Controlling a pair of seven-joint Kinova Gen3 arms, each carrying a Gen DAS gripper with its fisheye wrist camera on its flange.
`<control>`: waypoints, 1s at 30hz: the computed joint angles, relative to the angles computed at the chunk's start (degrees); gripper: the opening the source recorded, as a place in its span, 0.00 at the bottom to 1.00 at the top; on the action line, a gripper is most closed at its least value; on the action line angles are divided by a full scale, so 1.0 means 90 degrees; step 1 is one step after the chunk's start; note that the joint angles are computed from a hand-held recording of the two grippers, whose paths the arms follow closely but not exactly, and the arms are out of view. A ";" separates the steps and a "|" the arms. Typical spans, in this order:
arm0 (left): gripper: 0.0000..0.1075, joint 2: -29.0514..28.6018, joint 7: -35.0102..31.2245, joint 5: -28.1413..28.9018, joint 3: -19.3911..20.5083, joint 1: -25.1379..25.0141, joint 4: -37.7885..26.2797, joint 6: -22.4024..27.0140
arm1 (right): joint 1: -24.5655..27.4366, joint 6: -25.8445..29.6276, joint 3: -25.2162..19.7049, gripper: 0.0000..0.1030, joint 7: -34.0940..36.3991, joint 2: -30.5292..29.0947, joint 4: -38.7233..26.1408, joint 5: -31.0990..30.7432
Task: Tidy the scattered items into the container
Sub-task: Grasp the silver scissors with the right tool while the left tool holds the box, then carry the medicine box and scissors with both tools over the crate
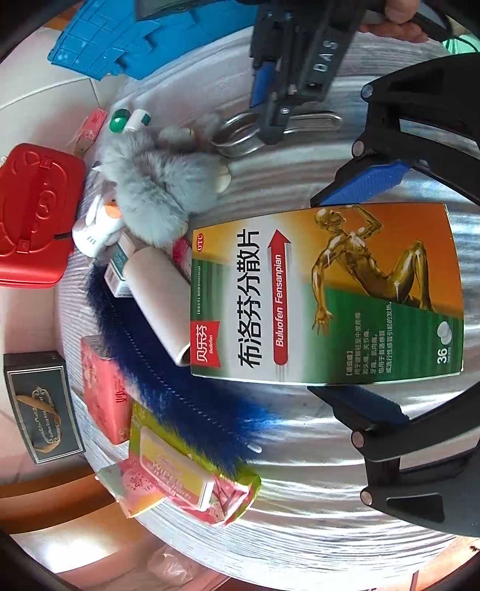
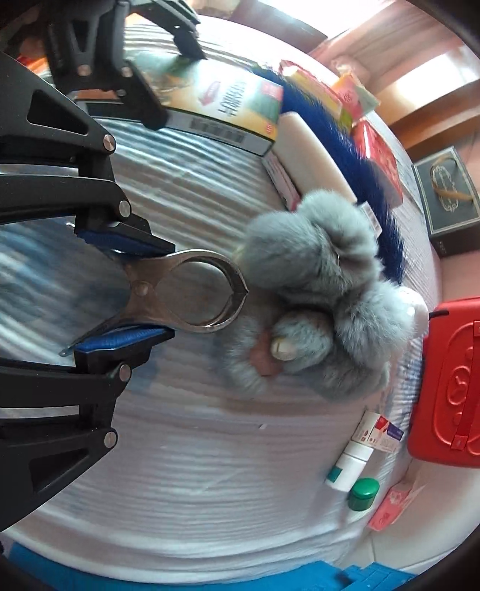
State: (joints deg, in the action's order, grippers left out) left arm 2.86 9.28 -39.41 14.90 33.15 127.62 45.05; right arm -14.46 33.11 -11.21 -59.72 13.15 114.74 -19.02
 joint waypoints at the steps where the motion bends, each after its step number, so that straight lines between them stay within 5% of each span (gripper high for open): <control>1: 0.82 -0.0013 0.0079 -0.0040 -0.0022 0.0127 -0.0053 0.0136 | 0.0112 0.0039 -0.0055 0.35 0.0151 -0.0138 0.0078 -0.0118; 6: 0.82 -0.0208 0.0122 -0.0035 -0.0761 0.1374 -0.0500 0.0963 | 0.1302 0.0352 -0.0945 0.35 0.0762 -0.0781 0.0173 -0.0630; 8: 0.82 -0.0328 0.0041 -0.0103 -0.0700 0.1501 -0.0664 0.1278 | 0.1752 0.0512 -0.1246 0.35 0.0980 -0.1111 0.0165 -0.0873; 11: 0.82 -0.0544 -0.0062 -0.0321 -0.0505 0.1591 -0.0973 0.1756 | 0.1789 0.0714 -0.1020 0.35 0.1259 -0.1704 0.0140 -0.1285; 16: 0.82 -0.0846 0.0024 -0.1319 -0.0106 0.1737 -0.1410 0.2041 | 0.1187 0.1047 0.0327 0.35 0.1391 -0.2833 -0.0031 -0.1630; 22: 0.82 -0.0391 -0.1071 -0.1862 0.0133 0.2070 -0.3011 0.2484 | 0.0918 0.1302 0.1919 0.35 0.1532 -0.3799 -0.0440 -0.1514; 25: 0.82 0.0199 -0.1316 -0.2514 0.0409 0.2238 -0.3896 0.2653 | 0.1361 0.1591 0.2546 0.35 0.2072 -0.3863 -0.0778 -0.1794; 30: 0.82 0.1405 -0.1645 -0.3809 0.1616 0.1785 -0.5371 0.2466 | 0.1898 0.2287 0.4020 0.35 0.3367 -0.3227 -0.1588 -0.2567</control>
